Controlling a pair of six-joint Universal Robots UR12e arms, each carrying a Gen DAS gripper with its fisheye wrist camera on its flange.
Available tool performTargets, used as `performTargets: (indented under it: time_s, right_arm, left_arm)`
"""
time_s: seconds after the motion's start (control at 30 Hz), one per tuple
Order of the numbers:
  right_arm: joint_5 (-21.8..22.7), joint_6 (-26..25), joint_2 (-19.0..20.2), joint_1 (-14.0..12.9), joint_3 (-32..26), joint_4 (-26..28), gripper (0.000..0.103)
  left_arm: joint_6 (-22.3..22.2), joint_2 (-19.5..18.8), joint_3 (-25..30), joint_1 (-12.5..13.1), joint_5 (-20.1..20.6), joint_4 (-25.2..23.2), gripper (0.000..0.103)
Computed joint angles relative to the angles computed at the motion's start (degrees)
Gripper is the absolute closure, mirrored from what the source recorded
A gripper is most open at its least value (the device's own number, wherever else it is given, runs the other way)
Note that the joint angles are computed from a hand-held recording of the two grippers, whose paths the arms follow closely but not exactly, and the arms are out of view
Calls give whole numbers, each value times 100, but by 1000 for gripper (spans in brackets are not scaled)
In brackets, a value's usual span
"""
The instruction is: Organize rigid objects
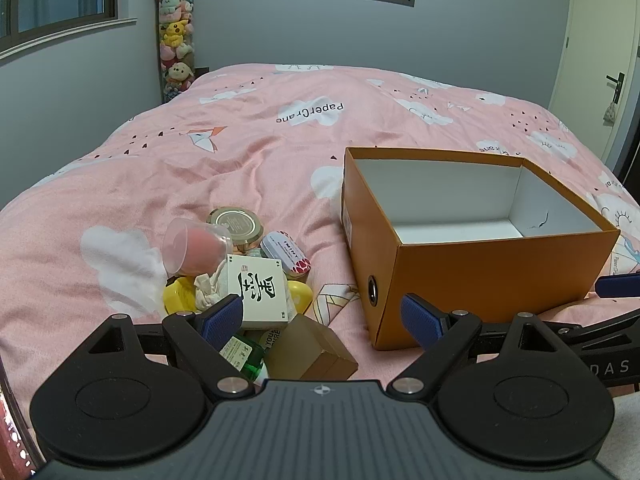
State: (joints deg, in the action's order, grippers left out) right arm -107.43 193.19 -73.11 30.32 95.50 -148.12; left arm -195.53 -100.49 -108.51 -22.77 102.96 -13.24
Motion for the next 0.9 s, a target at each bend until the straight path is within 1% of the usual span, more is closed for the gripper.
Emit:
performTargets:
  time_s: [0.43, 0.53, 0.6, 0.67, 0.7, 0.8, 0.9]
  right_arm:
    - [6, 44, 11, -1, -42, 158, 3]
    - [73, 16, 13, -10, -41, 149, 3]
    - [128, -24, 9, -18, -34, 135, 3]
    - [177, -72, -2, -25, -13, 42, 3]
    - [232, -106, -14, -36, 6, -27, 3]
    - [429, -254, -42, -87, 75, -358, 3]
    - [493, -446, -46, -105, 107, -713, 3]
  left_arm:
    - [-7, 1, -4, -3, -1, -52, 0]
    - [3, 9, -35, -1, 7, 14, 0]
    - [8, 11, -39, 22, -63, 25, 0]
    - [28, 37, -62, 63, -239, 27, 4]
    - [39, 41, -47, 70, -304, -2, 10]
    - [76, 46, -38, 90, -423, 10, 11]
    - [90, 56, -45, 130, -542, 102, 14]
